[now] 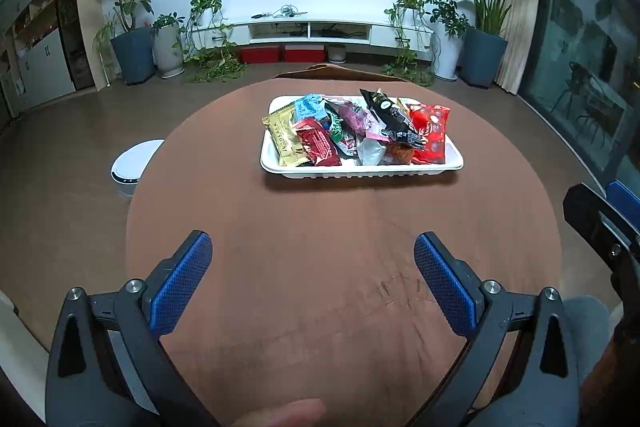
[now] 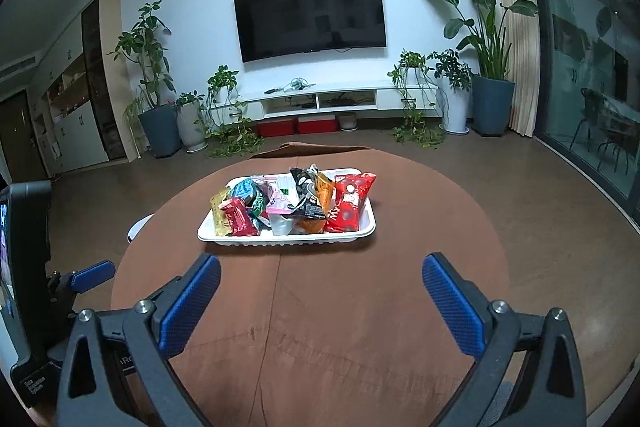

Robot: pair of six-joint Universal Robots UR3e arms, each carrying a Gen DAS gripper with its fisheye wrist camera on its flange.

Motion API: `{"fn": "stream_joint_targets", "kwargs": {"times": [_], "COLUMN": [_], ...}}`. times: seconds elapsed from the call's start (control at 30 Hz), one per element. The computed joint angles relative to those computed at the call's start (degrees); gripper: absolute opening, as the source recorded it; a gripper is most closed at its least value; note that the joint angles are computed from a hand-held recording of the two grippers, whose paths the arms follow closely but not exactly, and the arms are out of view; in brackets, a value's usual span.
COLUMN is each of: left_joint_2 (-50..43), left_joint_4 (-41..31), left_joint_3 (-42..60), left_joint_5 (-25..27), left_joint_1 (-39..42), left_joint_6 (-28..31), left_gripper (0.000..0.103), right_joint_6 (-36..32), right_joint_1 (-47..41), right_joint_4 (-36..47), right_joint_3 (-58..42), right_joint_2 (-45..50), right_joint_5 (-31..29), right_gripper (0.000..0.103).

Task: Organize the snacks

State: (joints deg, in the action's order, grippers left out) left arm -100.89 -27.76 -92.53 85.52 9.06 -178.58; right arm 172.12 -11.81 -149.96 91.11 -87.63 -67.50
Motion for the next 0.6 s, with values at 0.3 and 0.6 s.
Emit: {"fn": "stream_joint_targets", "kwargs": {"times": [0.3,0.6], "left_joint_2": [-0.1,0.0], "left_joint_4": [0.0,0.1], "left_joint_3": [0.0,-0.1], "left_joint_5": [0.1,0.1], "left_joint_1": [-0.1,-0.1], "left_joint_6": [-0.1,0.0], "left_gripper": [0.102,0.103], "right_joint_6": [-0.2,-0.1], "right_joint_1": [0.2,0.5], "right_joint_4": [0.5,0.5], "right_joint_3": [-0.5,-0.7], "right_joint_2": [0.3,0.6], "right_joint_5": [-0.5,-0.8], "right_gripper": [0.103,0.103]}}
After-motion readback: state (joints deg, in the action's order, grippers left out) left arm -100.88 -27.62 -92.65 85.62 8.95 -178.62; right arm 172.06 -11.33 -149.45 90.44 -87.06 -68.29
